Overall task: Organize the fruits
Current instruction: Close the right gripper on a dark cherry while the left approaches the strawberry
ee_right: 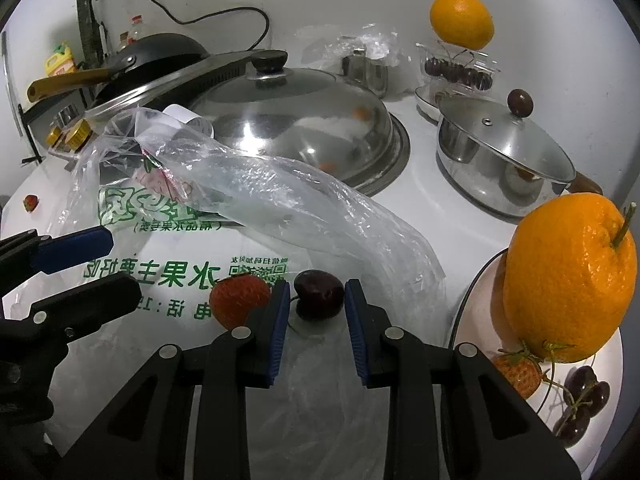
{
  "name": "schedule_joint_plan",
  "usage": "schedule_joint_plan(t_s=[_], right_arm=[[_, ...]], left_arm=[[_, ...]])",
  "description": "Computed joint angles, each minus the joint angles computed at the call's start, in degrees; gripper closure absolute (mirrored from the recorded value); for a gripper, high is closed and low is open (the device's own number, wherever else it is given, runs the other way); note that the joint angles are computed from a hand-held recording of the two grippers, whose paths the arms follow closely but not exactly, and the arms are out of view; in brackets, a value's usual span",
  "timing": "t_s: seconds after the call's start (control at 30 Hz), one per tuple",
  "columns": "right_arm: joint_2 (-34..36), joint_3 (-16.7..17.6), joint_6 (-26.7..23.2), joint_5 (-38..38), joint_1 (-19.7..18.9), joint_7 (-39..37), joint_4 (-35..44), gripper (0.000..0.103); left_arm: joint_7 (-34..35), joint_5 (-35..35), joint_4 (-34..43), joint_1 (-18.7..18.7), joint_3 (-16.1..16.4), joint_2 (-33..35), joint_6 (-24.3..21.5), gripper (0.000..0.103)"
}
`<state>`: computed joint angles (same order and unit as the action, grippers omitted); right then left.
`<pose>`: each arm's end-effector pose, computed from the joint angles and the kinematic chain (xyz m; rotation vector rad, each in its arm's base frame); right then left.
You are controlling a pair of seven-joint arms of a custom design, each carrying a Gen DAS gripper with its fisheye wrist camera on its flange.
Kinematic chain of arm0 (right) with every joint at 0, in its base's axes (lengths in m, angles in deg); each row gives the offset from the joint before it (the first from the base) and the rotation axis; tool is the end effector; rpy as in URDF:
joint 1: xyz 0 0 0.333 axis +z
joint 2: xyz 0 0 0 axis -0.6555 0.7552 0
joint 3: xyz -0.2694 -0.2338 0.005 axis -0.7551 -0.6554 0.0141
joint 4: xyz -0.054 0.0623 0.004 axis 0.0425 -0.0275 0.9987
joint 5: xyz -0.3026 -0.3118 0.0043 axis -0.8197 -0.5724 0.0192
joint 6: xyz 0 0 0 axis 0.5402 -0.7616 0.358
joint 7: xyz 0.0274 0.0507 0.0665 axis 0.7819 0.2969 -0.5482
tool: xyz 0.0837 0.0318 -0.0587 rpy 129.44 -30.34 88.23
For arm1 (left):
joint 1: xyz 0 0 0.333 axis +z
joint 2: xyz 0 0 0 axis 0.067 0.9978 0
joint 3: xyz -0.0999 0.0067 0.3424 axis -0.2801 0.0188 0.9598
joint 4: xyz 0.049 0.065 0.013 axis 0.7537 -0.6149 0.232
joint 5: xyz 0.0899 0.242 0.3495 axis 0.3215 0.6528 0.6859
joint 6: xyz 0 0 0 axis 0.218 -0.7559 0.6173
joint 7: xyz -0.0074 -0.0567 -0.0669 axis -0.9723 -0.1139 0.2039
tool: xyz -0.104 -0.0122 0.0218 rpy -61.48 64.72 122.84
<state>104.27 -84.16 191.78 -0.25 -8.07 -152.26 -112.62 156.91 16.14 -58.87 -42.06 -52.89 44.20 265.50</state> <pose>0.5016 0.4064 0.3407 -1.8428 1.7456 -0.6455 0.5394 -0.4523 0.3195 -1.4256 2.2188 -1.1022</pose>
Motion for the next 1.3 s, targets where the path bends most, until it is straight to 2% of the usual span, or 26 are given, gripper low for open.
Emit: schedule_joint_plan(t_s=[0.27, 0.43, 0.53, 0.67, 0.8, 1.2, 1.3], right_arm=[[-2.72, -0.14, 1.55, -7.39, -0.38, 6.68, -2.11, 0.078], [-2.99, 0.7, 3.08, -8.23, -1.85, 7.1, -2.55, 0.079], [-2.52, 0.81, 3.77, -7.94, -2.2, 6.8, -2.27, 0.079], [-2.52, 0.43, 4.95, -8.65, -2.33, 7.79, -2.42, 0.079], [-3.11, 0.22, 5.31, -9.8, -2.61, 9.48, -3.0, 0.079], [-4.89, 0.37, 8.56, -13.96, -4.74, 16.4, -5.07, 0.077], [-5.32, 0.6, 9.73, -12.11, -5.55, 16.09, -5.54, 0.077]], left_arm=[[-1.63, 1.39, 1.88, -2.71, 2.68, 1.06, -2.21, 0.048], [-4.31, 3.46, 2.78, -4.7, 4.78, 1.61, -3.54, 0.048], [-5.88, 4.95, 3.08, -4.56, 4.74, 1.79, -3.97, 0.048], [-7.46, 6.94, 4.64, -2.19, 2.37, 2.66, -5.16, 0.048], [-9.21, 9.01, 6.18, -1.6, 1.79, 3.66, -6.1, 0.048], [-15.84, 15.69, 9.97, -2.66, 3.73, 6.15, -9.6, 0.048], [-17.12, 17.28, 10.62, -2.08, 3.36, 6.48, -9.99, 0.048]])
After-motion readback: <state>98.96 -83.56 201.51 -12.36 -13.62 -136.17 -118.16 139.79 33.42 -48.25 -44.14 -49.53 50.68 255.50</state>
